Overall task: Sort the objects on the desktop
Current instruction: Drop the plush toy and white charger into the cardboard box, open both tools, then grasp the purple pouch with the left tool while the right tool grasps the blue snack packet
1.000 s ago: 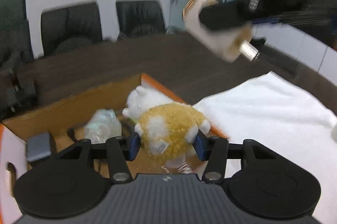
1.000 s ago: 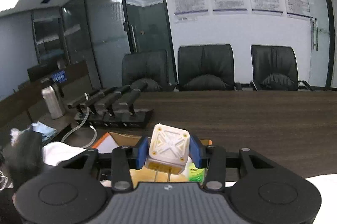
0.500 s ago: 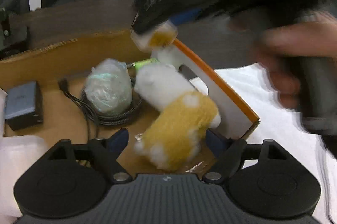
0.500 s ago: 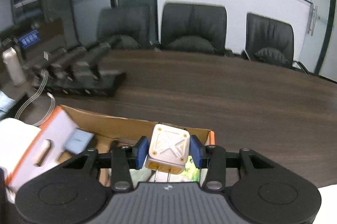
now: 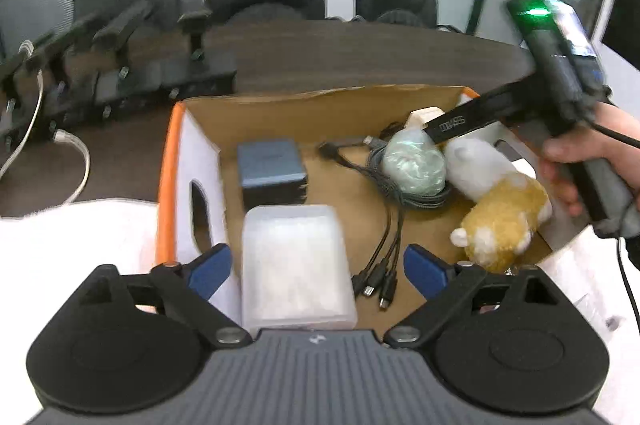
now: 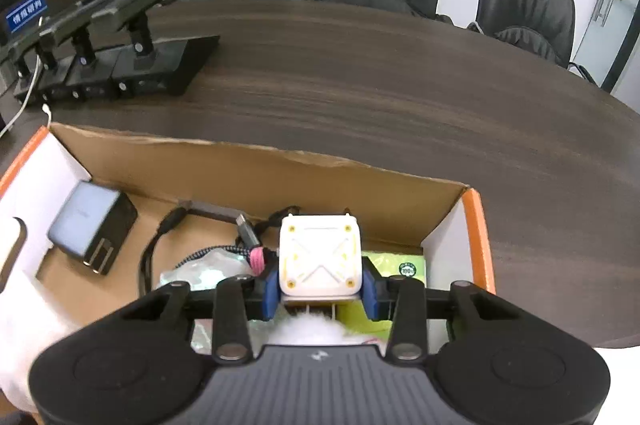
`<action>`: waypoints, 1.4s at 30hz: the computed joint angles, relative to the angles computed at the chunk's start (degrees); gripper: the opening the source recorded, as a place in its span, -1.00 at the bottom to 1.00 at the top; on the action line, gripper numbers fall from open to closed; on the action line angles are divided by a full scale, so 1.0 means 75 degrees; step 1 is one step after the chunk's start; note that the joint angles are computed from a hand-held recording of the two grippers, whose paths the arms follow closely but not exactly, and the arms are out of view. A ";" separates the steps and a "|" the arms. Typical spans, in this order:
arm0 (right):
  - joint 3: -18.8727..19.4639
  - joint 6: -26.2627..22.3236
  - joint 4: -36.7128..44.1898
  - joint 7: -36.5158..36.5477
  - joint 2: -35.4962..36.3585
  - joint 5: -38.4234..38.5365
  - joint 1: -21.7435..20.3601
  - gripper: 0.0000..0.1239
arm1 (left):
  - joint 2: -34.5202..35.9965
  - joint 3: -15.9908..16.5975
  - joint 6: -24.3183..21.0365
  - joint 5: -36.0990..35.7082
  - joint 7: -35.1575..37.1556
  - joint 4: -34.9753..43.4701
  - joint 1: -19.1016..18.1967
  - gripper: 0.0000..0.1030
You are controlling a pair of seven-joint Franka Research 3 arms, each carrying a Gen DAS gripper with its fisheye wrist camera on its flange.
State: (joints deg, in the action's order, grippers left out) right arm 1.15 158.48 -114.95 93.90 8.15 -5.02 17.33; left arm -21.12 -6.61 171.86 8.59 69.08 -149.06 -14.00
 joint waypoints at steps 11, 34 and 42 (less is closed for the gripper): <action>0.0259 -0.0160 -0.1779 -0.1193 -0.2622 0.0833 -0.0366 0.02 | -0.0386 -0.1400 -0.1096 0.1313 -0.2022 0.0085 0.1068 0.59; -0.0579 -0.0412 -0.6004 -0.4260 -0.7086 0.3822 0.0358 0.17 | -0.4441 -0.1412 -0.2126 0.1355 -0.3928 -0.2147 -0.0738 1.00; -0.0659 -0.0019 -0.6661 -0.4395 -0.7147 0.4052 0.0097 0.16 | -0.3878 -0.0911 -0.2294 0.1258 -0.3834 -0.2506 -0.0755 1.00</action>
State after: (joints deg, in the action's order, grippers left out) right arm -3.79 158.34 -164.90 60.94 -45.45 25.37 18.06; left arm -50.20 -13.45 154.65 18.02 40.32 -167.85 -19.67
